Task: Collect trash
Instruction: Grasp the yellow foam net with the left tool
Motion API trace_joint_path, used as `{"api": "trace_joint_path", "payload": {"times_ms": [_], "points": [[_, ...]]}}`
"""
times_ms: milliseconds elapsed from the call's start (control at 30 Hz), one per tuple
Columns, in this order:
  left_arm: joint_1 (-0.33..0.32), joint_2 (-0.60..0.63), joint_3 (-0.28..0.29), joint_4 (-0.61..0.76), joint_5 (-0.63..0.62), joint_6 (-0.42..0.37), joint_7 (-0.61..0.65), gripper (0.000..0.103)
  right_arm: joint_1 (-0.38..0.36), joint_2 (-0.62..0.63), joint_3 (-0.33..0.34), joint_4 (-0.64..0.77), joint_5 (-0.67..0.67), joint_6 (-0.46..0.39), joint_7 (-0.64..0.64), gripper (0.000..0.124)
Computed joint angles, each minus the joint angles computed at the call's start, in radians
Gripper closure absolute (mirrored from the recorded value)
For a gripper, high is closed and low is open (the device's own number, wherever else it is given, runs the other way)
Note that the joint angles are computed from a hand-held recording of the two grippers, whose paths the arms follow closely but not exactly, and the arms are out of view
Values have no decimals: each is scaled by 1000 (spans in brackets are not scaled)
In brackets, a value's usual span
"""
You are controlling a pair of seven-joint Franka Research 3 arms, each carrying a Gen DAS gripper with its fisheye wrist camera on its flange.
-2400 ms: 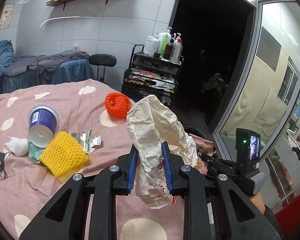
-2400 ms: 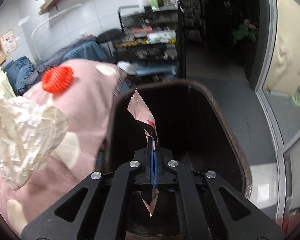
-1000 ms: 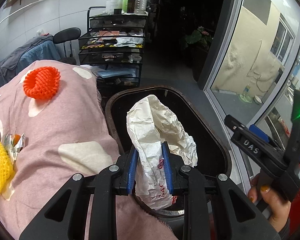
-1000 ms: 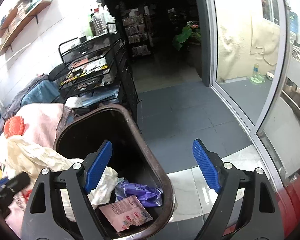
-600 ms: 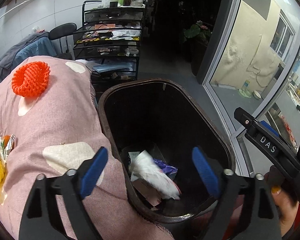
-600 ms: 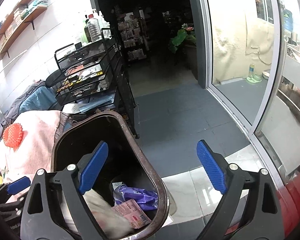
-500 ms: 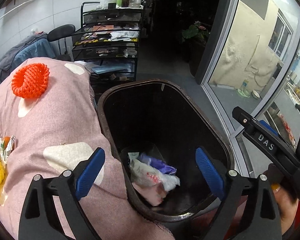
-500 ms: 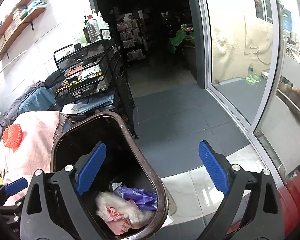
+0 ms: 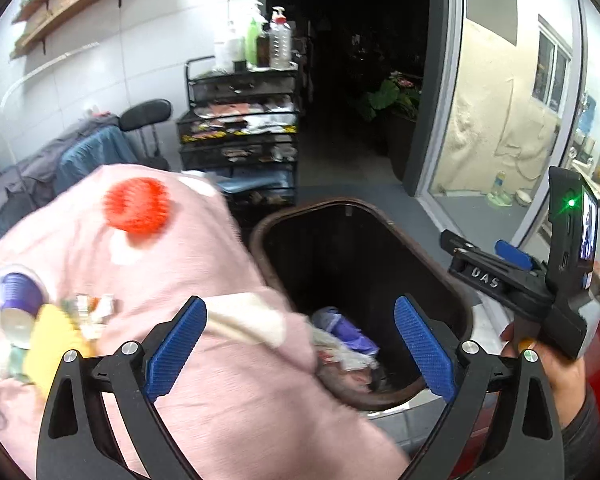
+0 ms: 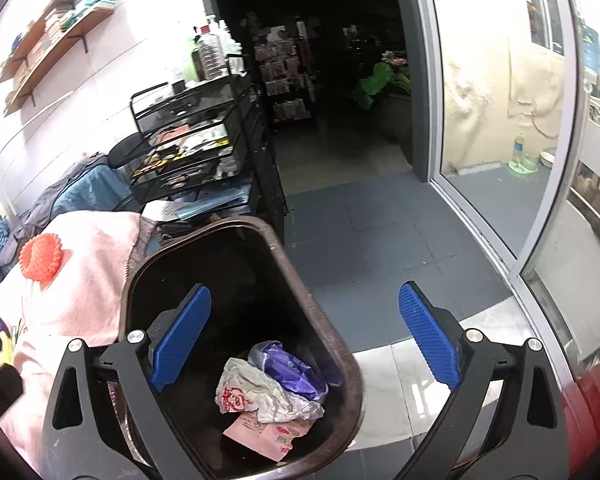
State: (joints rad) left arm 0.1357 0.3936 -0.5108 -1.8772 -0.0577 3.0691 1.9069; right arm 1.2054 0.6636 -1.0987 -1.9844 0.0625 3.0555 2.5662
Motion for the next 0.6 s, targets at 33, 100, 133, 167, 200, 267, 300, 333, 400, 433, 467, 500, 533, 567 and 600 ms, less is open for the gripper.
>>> {"api": "trace_joint_path", "payload": {"times_ms": [33,100,133,167,200,267,300,333,400,433,467,500,533,567,600], "points": [[-9,-13,22,-11,10,10,-9,9,-7,-3,10,7,-2,1,-7,30],[-1,-25,35,-19,16,9,-15,9,-15,-6,24,16,-7,6,-16,30],[9,-31,37,-24,12,5,-16,9,-18,-7,30,20,-10,8,-21,30],[13,-39,46,-28,10,2,-21,9,-18,-8,34,24,-14,9,-27,30],[9,-46,63,-34,13,1,-29,9,-17,-8,36,27,-16,9,-30,30],[-17,-61,120,-44,37,11,-57,9,-22,-9,46,36,-21,15,-38,30],[-25,-70,143,-54,49,18,-71,9,-27,-10,54,43,-23,16,-44,30],[-37,-74,171,-58,64,22,-90,9,-33,-13,63,49,-25,18,-51,30],[-46,-79,208,-60,89,19,-119,9,-45,-19,83,60,-30,24,-62,30],[-52,-79,226,-58,103,17,-134,9,-50,-22,93,65,-33,28,-69,30],[-59,-82,248,-60,118,19,-152,9,-55,-24,103,71,-35,31,-76,30],[-65,-82,265,-59,132,17,-170,10,-59,-26,110,74,-36,35,-81,30],[-62,-80,275,-56,140,8,-183,11,-66,-30,122,80,-37,37,-89,30],[-54,-79,278,-53,144,-2,-189,12,-87,-40,152,90,-38,43,-104,30],[-56,-74,292,-45,155,-13,-203,14,-103,-46,173,99,-40,45,-115,30]]}}
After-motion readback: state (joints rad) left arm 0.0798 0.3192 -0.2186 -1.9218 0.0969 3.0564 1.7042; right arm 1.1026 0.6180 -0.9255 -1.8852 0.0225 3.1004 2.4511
